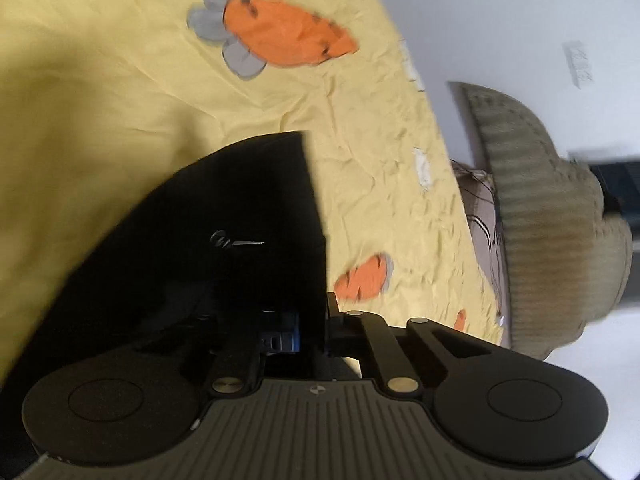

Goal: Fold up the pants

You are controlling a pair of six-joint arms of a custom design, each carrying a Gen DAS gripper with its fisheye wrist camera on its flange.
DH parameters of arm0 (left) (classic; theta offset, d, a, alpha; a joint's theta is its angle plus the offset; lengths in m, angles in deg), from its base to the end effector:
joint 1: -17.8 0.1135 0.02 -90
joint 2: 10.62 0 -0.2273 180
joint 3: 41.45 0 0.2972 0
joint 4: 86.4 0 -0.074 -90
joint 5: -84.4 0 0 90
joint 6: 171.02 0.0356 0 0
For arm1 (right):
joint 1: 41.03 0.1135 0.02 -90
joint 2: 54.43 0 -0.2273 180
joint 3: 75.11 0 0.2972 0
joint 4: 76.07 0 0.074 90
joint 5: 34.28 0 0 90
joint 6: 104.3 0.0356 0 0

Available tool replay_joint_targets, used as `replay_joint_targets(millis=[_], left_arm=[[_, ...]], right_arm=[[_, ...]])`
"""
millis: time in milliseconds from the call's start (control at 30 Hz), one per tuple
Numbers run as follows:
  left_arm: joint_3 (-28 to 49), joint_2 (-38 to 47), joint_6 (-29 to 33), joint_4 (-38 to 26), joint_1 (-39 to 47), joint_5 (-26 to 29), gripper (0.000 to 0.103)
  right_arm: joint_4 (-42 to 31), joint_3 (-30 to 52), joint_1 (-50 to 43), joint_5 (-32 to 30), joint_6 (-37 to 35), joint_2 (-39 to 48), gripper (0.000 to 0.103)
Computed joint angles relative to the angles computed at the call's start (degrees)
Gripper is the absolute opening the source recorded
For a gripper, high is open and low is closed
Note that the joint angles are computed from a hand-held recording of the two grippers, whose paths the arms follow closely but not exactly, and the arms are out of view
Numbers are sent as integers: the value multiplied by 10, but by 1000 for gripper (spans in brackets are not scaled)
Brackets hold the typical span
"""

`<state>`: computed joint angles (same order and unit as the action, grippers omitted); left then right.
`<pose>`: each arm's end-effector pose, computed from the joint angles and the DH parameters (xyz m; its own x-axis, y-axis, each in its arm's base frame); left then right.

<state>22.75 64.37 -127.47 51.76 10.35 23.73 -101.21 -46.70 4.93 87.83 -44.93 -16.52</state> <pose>0.3119 -0.0584 0.1939 -0.8385 -0.5276 -0.1360 -0.2901 0.6437 -0.7081 0.1662 0.1446 0.1449 -0.1847 -0.8118 -0.5540 -0.4637 0.5690 -0.6792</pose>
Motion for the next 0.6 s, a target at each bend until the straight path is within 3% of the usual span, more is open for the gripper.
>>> replay_joint_targets(millis=[133,233,333,433,533,600], left_arm=[[-110,-209,66,-87,-12,-39,8],[-182,-362,112,-180,-26,-71,8],[-243,-493,127,-268,-32,-98,8],[-282,-576,128,-329,-25,-111,9],[-298,-605,126,-345,-19,-128,12],[-301,-585,130,-329,-30,-144,29]], right_arm=[[-132,0,85,49,99,-100,3],[-234,22,199,112,221,-98,3],[-304,48,297,136,342,-57,3],[-328,59,368,143,429,-1,3],[-357,68,402,150,482,9,3],[-344,61,371,122,473,8,3]])
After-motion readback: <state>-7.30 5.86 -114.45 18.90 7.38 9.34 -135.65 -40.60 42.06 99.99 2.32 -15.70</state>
